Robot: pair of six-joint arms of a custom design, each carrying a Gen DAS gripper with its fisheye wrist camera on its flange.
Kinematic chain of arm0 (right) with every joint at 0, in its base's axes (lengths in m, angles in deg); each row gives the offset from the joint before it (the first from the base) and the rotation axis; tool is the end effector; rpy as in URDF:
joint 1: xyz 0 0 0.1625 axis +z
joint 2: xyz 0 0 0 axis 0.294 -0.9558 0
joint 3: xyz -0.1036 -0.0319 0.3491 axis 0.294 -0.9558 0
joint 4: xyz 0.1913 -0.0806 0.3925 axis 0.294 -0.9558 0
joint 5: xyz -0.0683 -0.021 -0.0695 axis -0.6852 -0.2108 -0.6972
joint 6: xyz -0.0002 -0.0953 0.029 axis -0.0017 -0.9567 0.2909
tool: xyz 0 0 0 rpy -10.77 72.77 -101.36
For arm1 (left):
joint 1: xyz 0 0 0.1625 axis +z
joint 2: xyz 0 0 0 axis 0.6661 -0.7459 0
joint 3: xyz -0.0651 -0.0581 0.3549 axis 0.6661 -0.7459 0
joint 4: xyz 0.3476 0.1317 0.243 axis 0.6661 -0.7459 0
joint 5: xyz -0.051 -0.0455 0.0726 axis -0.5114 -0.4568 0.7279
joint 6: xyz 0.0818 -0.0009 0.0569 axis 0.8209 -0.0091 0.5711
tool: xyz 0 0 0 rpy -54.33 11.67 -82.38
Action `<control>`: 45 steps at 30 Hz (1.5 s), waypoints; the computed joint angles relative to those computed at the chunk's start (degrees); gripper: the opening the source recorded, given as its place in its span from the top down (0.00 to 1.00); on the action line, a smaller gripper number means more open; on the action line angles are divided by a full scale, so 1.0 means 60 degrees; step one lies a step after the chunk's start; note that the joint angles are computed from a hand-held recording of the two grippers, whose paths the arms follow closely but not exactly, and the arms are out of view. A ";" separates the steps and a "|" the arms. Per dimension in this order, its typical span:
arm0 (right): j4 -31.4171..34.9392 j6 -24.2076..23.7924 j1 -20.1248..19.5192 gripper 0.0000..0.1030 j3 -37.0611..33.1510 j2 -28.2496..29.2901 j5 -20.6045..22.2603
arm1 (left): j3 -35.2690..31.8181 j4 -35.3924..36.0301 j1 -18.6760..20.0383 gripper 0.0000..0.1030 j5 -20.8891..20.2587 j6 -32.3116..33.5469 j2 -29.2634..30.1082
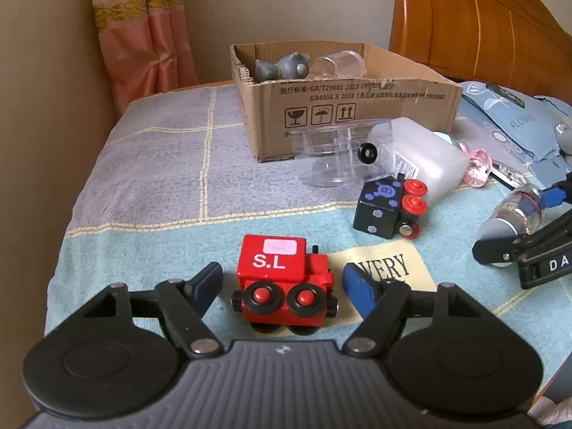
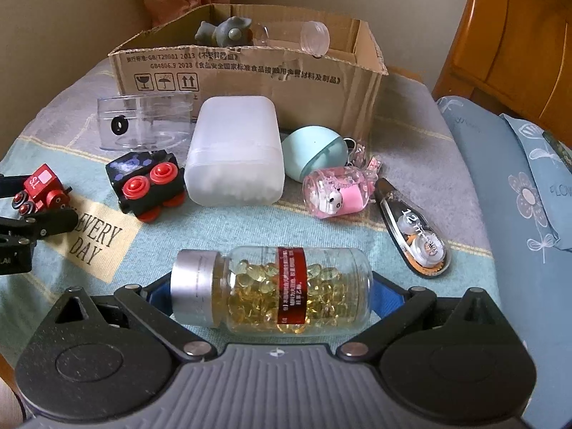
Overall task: Organize rigid objects
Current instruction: 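Grasp the red train car with the left tool while the right tool grasps the capsule bottle, then carry the train car and capsule bottle over the box and release both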
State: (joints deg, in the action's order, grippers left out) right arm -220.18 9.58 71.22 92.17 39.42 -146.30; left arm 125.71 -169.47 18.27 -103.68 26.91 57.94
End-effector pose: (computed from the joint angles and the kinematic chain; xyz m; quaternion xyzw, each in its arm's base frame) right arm 0.0555 -0.8367 0.2314 0.1963 -0.8737 0.2456 0.3713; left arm -0.2262 -0.7945 0.0042 0.2373 0.8680 -0.3079 0.3089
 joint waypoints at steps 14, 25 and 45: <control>0.0208 -0.0483 0.0030 0.05 0.0040 -0.0121 -0.0095 | -0.0116 0.0653 0.0019 0.46 -0.0168 -0.0099 -0.0125; 0.1091 -0.1128 -0.0011 0.06 0.0028 -0.0487 0.0188 | -0.0118 0.1222 -0.0134 0.49 -0.0140 0.0119 -0.0402; 0.3441 -0.1832 0.0243 0.06 -0.3388 0.0522 0.1630 | -0.4447 0.3760 -0.0522 0.49 -0.0914 0.1051 0.1138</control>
